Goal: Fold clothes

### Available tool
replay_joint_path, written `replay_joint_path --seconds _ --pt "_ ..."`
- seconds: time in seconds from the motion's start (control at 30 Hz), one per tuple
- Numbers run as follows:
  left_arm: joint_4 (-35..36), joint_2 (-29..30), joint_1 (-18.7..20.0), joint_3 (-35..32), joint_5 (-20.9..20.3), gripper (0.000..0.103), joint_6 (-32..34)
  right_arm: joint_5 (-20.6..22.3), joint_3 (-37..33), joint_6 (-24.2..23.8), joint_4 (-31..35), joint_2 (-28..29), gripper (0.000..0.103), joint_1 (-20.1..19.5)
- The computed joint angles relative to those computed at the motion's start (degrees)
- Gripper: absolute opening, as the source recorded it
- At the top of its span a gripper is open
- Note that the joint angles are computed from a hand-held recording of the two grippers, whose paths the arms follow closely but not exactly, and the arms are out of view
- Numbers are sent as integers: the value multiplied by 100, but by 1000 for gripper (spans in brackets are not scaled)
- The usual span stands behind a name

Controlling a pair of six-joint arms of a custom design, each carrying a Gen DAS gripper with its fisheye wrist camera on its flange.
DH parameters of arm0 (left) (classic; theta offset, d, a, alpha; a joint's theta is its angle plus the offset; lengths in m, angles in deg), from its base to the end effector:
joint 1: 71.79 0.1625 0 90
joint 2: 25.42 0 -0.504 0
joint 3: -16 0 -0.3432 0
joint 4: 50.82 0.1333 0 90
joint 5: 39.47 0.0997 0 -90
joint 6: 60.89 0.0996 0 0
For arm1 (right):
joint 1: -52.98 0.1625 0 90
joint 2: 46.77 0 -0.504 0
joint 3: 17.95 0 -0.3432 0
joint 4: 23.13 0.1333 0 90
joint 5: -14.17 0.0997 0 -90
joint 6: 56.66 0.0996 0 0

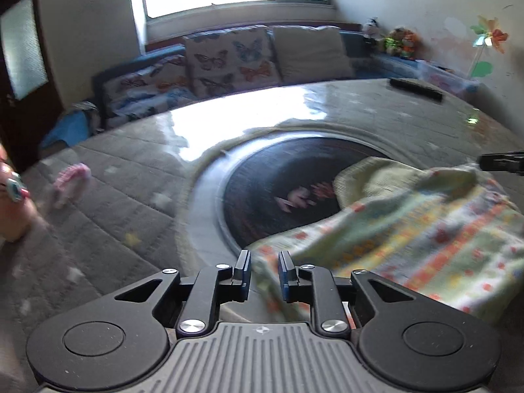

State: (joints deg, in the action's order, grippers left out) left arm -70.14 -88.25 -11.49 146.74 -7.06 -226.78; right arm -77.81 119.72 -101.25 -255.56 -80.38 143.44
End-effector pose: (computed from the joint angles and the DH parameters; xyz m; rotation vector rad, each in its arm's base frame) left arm 0.0304 -0.3854 0.1869 0.3732 2.0805 -0.9293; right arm 0.1337 -0.4753 0.0924 1.0308 -2.5285 0.8627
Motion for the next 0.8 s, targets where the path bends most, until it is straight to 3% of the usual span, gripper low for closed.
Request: replay_joint_path --seconds 0.13,0.27,0.37,0.5,0.63,0.8 --pt "61 -142 -106 4 67 19 -225 223 -115 -193 836 -133 13 175" --pt "302 -175 -297 73 630 19 -379 113 -343 -292 1282 -32 13 361" --pt "619 -18 -249 -96 1139 19 -505 -102 -566 -270 1423 139 13 475" --pt "758 342 -143 -375 1492 19 -376 -230 -775 -43 1394 303 14 493" --pt "749 711 -38 -659 1337 20 -155 -133 -663 -45 1268 231 14 486" --pt "513 607 15 -593 1344 20 -142 184 -234 -518 1265 -10 19 524"
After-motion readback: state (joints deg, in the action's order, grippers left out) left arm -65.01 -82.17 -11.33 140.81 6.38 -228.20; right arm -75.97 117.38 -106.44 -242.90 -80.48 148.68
